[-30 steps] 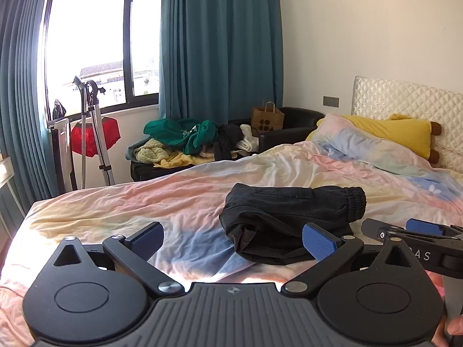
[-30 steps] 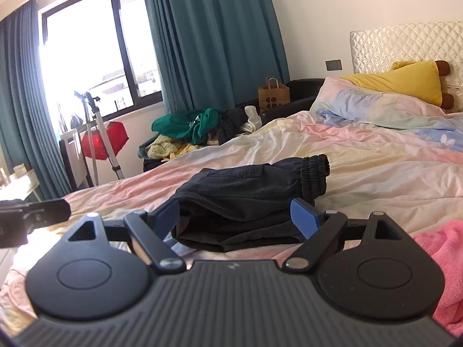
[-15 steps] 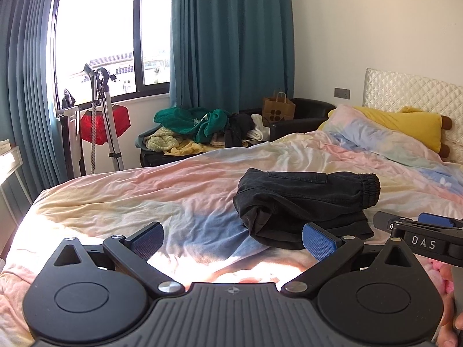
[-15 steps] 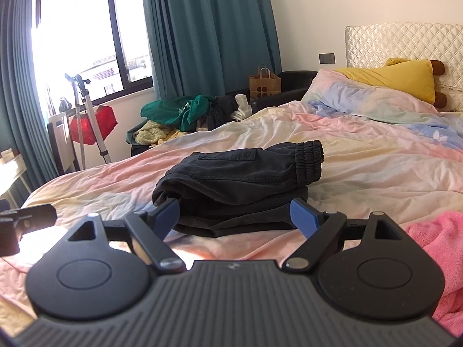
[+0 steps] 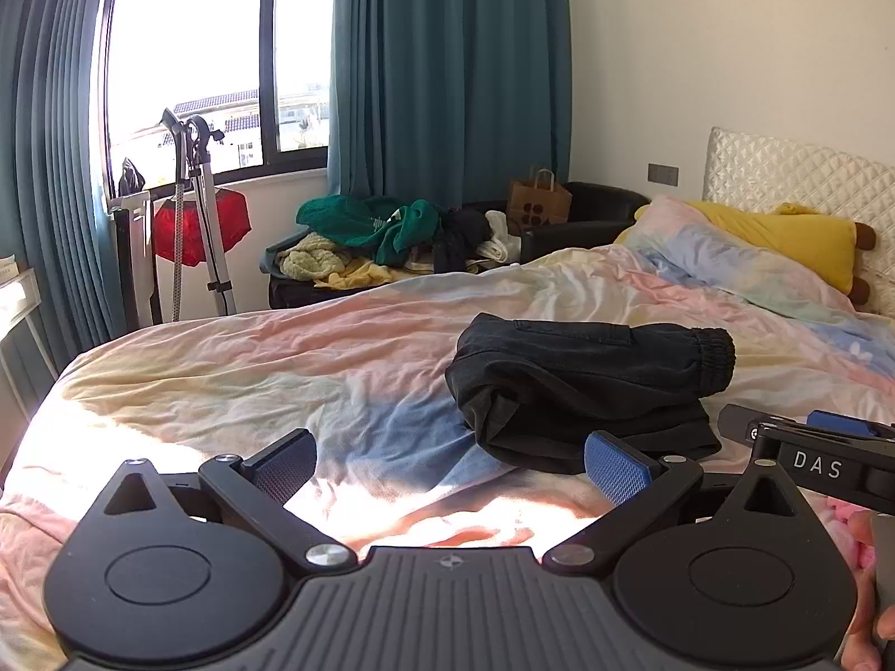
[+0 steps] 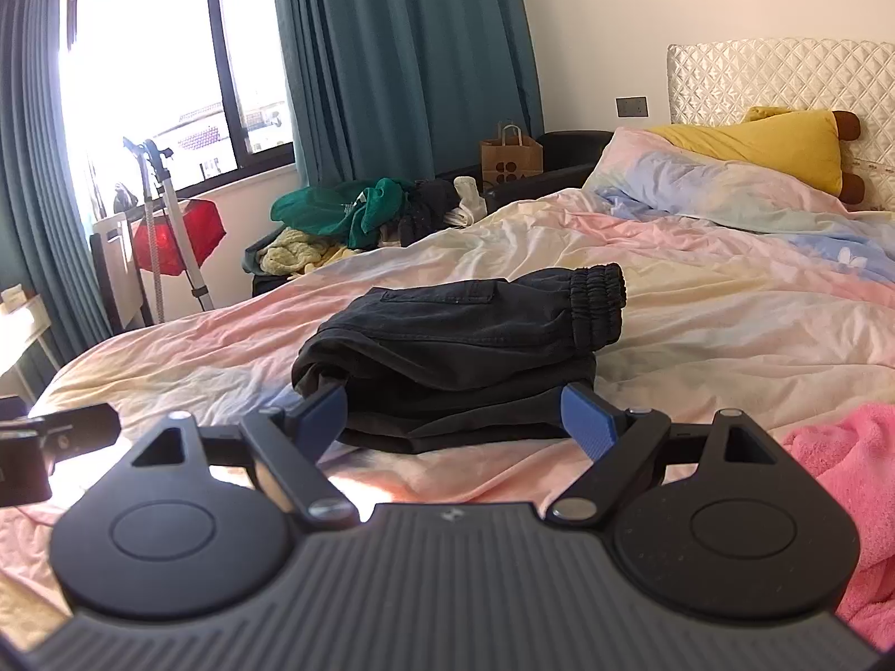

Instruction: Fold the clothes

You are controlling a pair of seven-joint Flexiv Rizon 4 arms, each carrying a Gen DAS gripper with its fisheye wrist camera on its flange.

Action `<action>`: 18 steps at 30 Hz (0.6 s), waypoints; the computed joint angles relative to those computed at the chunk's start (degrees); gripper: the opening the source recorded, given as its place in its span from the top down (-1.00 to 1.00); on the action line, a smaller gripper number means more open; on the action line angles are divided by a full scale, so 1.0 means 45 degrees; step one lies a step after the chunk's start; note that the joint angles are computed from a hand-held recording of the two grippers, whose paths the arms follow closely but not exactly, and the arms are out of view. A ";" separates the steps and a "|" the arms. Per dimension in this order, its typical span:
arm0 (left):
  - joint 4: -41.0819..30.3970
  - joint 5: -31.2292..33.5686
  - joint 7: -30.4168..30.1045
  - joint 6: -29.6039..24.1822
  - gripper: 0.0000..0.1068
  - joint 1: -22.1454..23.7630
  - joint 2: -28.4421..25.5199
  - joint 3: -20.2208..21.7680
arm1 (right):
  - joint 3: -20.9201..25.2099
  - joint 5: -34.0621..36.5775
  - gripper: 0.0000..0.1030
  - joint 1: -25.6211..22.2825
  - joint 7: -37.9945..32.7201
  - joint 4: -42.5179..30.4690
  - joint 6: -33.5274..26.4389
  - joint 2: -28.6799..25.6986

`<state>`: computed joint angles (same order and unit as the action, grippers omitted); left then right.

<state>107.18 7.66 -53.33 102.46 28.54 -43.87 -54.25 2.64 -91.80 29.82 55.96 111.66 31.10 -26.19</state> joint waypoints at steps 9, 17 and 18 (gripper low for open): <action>0.0039 -0.0002 -0.0052 0.0024 -0.93 -0.0005 0.0083 0.0138 | 0.0019 0.0204 -0.66 0.0197 -0.0225 -0.0113 -0.0357 -0.0088; 0.0169 0.0098 -0.0162 0.0189 -0.93 0.0065 0.0101 0.0120 | -0.0004 0.0358 -0.66 0.0240 -0.0324 -0.0173 -0.0376 -0.0120; 0.0179 0.0116 -0.0193 0.0193 -0.93 0.0066 0.0121 0.0139 | -0.0008 0.0363 -0.66 0.0226 -0.0367 -0.0179 -0.0328 -0.0117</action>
<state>107.98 8.18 -54.20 103.33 28.84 -43.33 -53.62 2.60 -90.17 30.83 54.30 110.86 29.62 -26.72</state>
